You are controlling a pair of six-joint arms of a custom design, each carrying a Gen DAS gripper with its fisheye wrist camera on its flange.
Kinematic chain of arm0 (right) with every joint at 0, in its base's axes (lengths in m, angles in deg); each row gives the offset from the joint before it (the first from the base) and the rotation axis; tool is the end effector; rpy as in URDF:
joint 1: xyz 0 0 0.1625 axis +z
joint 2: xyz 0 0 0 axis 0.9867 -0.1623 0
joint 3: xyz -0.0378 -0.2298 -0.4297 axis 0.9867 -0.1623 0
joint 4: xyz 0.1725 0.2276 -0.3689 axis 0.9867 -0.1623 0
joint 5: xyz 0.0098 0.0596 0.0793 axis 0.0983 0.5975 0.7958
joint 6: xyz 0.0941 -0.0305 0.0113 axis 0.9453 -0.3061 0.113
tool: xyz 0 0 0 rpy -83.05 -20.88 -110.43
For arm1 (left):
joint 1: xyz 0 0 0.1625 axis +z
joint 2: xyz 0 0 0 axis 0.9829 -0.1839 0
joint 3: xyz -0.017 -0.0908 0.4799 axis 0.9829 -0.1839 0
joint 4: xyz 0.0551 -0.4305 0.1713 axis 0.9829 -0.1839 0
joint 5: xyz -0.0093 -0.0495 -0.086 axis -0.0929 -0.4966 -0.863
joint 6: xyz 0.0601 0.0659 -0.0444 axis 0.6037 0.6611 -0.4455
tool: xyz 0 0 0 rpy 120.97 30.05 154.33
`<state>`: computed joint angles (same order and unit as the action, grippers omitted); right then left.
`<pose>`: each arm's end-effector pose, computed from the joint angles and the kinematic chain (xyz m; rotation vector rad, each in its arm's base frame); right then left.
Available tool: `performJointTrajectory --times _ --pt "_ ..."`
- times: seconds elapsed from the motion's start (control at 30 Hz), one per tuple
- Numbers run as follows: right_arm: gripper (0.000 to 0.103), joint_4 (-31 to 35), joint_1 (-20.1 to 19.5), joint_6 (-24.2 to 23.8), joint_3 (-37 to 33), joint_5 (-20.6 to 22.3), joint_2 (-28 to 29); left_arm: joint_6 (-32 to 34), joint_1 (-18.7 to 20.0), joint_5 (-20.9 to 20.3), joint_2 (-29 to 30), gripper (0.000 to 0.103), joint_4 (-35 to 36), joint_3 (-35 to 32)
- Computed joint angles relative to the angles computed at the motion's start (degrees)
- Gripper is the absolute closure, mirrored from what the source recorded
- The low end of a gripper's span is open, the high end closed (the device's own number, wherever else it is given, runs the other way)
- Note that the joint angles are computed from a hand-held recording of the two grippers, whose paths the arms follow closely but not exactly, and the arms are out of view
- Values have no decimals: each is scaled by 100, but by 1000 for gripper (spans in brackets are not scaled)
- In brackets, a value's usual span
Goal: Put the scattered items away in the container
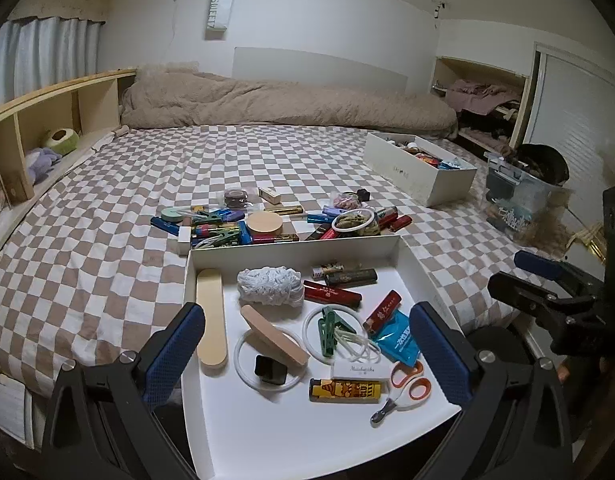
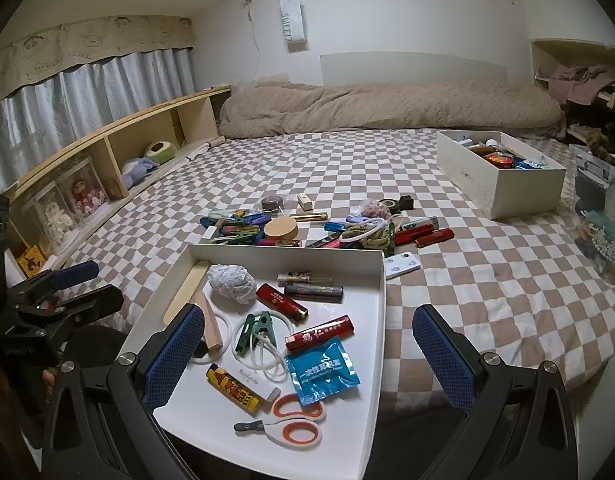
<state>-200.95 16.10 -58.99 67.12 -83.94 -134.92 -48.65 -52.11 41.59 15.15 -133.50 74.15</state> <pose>0.1860 -0.5065 0.2360 1.1309 -2.5125 0.8153 -0.3206 -0.4206 0.1308 0.1167 2.1227 -1.2146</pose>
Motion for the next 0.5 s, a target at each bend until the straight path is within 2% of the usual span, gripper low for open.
performJointTrajectory --times 0.5 --pt "0 -74 -3 -45 -8 -76 14 -159 15 43 15 0 256 -49"
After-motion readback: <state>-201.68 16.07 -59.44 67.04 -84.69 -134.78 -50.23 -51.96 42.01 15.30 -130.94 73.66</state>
